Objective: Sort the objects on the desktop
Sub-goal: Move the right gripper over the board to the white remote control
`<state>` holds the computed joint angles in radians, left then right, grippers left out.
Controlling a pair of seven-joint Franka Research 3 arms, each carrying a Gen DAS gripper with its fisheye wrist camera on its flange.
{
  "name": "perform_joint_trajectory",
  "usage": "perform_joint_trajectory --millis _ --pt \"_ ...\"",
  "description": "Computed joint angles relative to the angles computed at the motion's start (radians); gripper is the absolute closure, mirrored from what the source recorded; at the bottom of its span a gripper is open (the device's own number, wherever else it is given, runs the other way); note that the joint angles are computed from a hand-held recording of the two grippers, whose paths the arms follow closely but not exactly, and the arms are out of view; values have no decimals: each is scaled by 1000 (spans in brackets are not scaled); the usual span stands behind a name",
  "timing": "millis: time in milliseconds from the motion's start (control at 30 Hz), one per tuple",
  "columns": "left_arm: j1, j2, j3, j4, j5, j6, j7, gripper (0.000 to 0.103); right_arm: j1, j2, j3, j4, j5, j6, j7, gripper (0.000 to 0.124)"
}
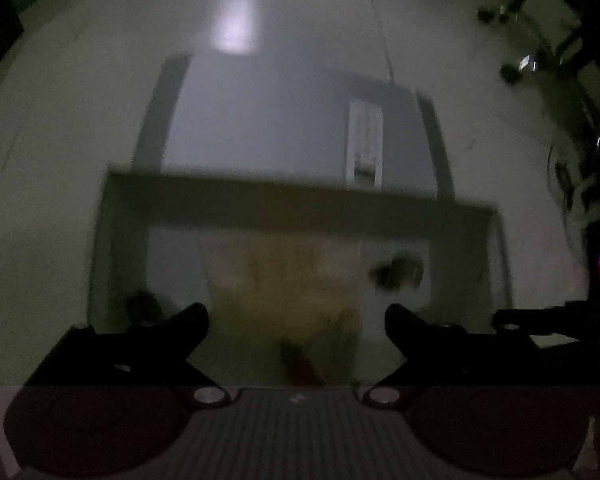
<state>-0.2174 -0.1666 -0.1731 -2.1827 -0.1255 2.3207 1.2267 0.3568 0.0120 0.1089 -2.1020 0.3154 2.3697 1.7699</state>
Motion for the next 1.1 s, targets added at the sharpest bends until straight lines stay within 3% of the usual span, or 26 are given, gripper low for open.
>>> perform_joint_trajectory --millis 167,300,467,667,1100 --pt "26 76 -5 80 90 26 -46 7 -26 46 -25 74 -101 38 85 49" --pt "34 129 -12 130 123 28 -73 7 -11 176 -32 196 -175 60 155 49" --pt "31 123 -20 102 133 38 -70 7 19 274 -55 308 -254 48 216 49" --pt "35 111 -15 66 107 29 -67 7 54 404 -81 470 -330 -21 248 49" --pt "43 80 -1 16 75 47 -56 7 72 664 -110 795 -319 -249 289 40"
